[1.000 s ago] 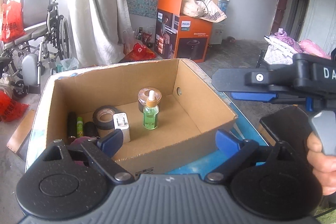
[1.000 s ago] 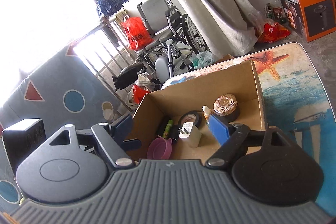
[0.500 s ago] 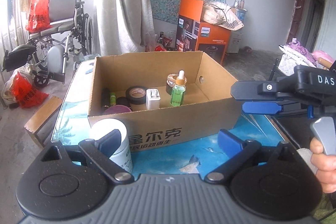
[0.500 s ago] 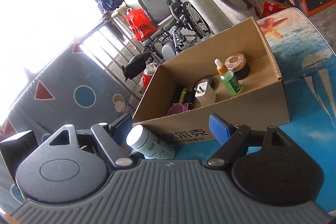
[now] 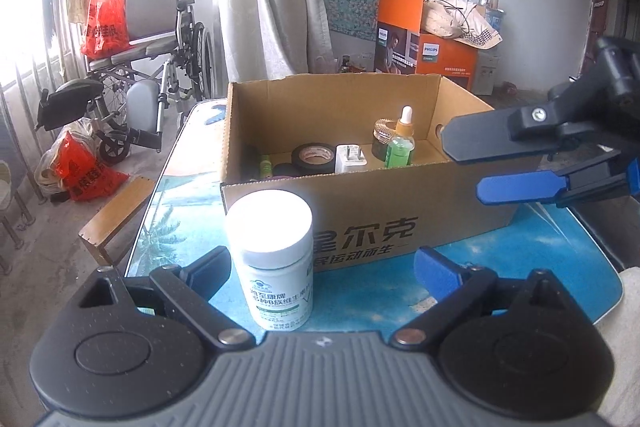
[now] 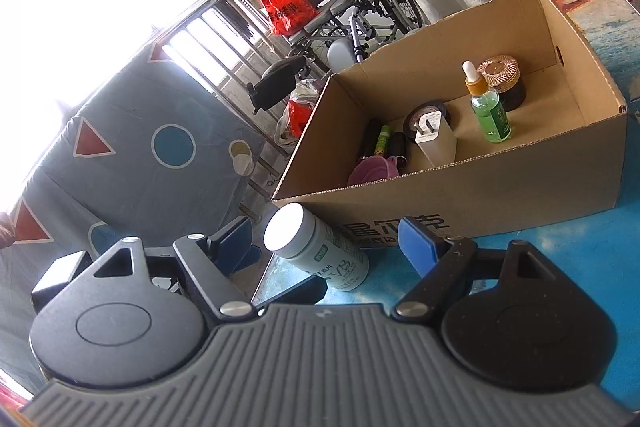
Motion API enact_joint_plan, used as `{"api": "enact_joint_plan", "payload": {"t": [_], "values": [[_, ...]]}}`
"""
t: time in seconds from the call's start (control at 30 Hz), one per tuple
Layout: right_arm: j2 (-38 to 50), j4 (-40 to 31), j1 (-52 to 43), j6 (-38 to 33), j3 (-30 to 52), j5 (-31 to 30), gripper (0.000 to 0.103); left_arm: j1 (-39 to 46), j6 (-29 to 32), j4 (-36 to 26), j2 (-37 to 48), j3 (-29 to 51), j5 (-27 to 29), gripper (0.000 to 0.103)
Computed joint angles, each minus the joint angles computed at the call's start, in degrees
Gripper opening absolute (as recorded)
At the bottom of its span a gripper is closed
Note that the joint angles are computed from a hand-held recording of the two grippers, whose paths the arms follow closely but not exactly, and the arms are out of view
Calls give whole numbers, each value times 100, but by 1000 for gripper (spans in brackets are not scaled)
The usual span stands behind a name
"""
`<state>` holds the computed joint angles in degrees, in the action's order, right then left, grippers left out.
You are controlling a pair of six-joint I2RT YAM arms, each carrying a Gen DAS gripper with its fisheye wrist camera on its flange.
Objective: Organize rigid objects
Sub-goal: 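Grasp the white supplement bottle by its lid with the right tool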
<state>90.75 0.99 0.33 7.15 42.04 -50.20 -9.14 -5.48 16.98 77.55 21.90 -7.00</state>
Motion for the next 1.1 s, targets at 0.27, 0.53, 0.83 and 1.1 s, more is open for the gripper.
{"api": "enact_joint_plan", "payload": {"t": [0.27,0.53,0.83,1.1], "values": [[623,212,693,382,523,254,79,174,161,1023,1178,114,-47,92],[1364,252,1342,562,1200,652,61,361,101,1051,1683,380,-35,67],[1928,136,1524,770,1579,726,38,449,-109,1015,1691,400,-35,54],[1846,180,1420,769,1438,723,37,329,-145,976,1705,442,-48,54]]}}
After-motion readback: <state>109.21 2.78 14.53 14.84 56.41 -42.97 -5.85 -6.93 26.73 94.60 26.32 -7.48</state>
